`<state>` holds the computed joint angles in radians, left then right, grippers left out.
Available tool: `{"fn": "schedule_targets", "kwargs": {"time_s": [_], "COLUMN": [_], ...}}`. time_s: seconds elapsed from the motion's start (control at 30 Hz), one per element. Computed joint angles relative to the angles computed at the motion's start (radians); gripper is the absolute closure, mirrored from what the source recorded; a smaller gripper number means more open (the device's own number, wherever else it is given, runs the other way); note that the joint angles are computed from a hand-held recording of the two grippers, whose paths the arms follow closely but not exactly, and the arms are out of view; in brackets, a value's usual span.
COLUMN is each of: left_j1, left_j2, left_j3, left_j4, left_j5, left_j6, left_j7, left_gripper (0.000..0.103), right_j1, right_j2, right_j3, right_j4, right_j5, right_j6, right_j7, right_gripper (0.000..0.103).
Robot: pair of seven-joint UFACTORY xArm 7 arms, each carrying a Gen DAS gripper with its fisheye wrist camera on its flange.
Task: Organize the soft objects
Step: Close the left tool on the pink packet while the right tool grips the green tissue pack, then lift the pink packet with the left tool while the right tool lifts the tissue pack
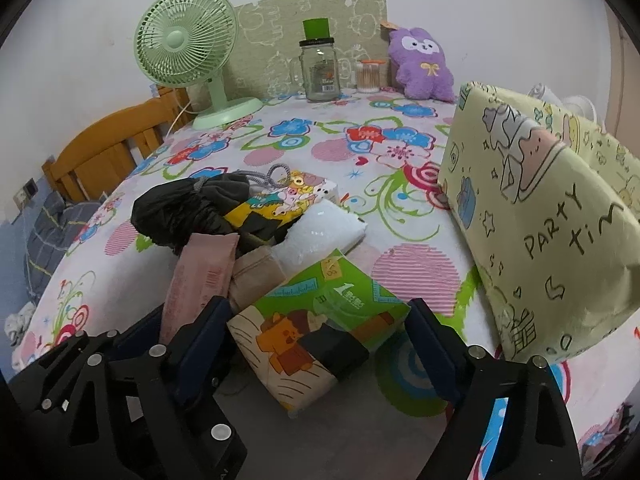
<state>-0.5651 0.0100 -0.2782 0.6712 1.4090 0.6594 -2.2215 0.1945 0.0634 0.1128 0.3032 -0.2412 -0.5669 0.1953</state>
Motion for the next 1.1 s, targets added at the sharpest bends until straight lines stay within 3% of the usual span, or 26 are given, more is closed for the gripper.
{"fn": "schedule_targets", "kwargs": {"time_s": [0.33, 0.43, 1.1], "left_j1": [-0.015, -0.02, -0.017], "left_j2": [-0.028, -0.037, -0.113], "left_j3": [-0.018, -0.026, -0.068], "left_j4": [-0.004, 0.001, 0.05], "left_j5": [-0.041, -0.062, -0.129], "left_j6": [0.03, 0.055, 0.128], "left_j7": [0.011, 0.028, 0.11], "left_gripper": [0.064, 0.064, 0.064], "right_j1": [-0.008, 0.002, 0.01], "right_j2": [-0.046, -0.072, -0.267], "right_j3": [-0.009, -0.007, -0.122], "right_j4": [-0.027, -0.042, -0.05], "right_j5": [-0.041, 0.0, -0.214], "right_j6": [-0.004, -0.008, 0.072], "right_j7": [0.027, -0.001, 0.152], "right_gripper": [0.016, 0.018, 0.018]}}
